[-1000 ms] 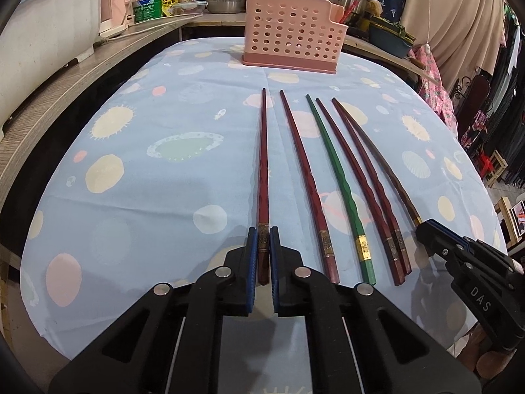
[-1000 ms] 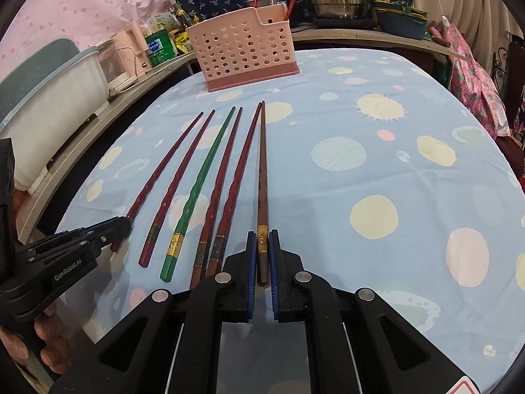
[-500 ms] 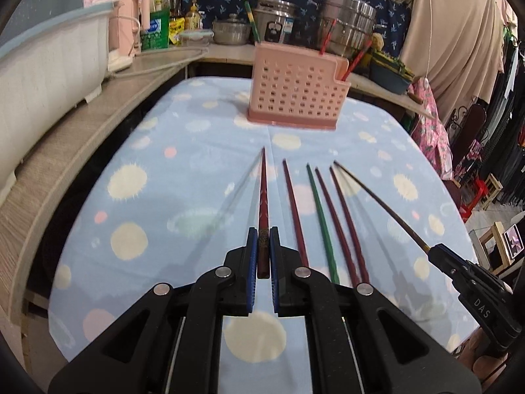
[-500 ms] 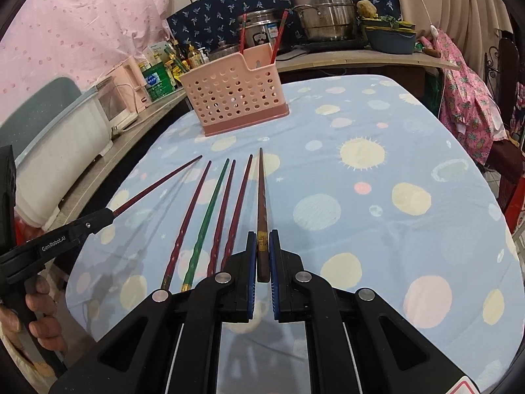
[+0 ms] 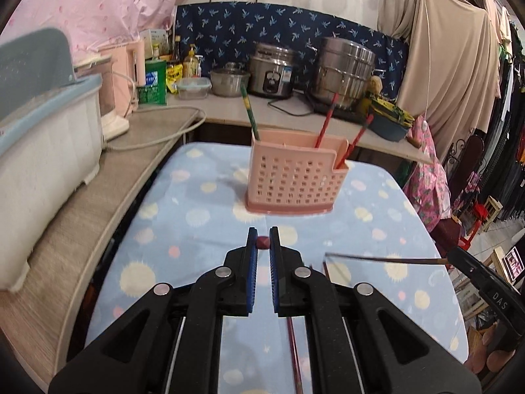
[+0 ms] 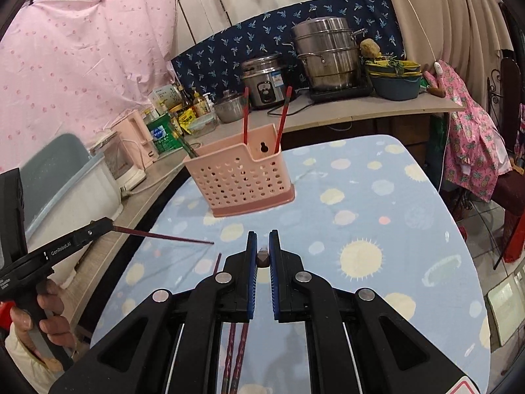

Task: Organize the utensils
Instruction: 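Lift and carry the red chopstick in left tool while right tool carries the brown one to the basket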

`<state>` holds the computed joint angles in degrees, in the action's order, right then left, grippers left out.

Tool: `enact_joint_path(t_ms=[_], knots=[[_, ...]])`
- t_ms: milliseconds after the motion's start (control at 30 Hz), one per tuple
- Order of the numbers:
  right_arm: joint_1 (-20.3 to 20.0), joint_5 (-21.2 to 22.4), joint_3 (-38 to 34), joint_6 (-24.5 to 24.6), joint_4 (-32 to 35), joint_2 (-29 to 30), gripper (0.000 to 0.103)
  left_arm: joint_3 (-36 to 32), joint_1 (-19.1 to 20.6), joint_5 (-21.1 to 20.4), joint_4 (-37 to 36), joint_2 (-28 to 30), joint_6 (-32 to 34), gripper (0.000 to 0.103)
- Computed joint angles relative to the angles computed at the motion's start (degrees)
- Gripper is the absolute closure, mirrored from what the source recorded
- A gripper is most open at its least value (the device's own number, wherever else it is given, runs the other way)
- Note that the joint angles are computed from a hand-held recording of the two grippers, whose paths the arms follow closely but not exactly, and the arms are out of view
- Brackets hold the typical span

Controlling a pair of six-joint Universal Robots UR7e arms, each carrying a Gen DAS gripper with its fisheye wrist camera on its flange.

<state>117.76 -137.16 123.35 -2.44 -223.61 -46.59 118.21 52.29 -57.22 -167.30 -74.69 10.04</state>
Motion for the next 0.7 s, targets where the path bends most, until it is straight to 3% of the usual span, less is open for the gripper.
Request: enact_joint_path(t_ms=[700], knots=[[-0.59,10.24,-17.88,-10.44,5.59,-3.94,0.096,-19.64,-3.28,-2.04,-4.59,10.51,4.47,0.096]])
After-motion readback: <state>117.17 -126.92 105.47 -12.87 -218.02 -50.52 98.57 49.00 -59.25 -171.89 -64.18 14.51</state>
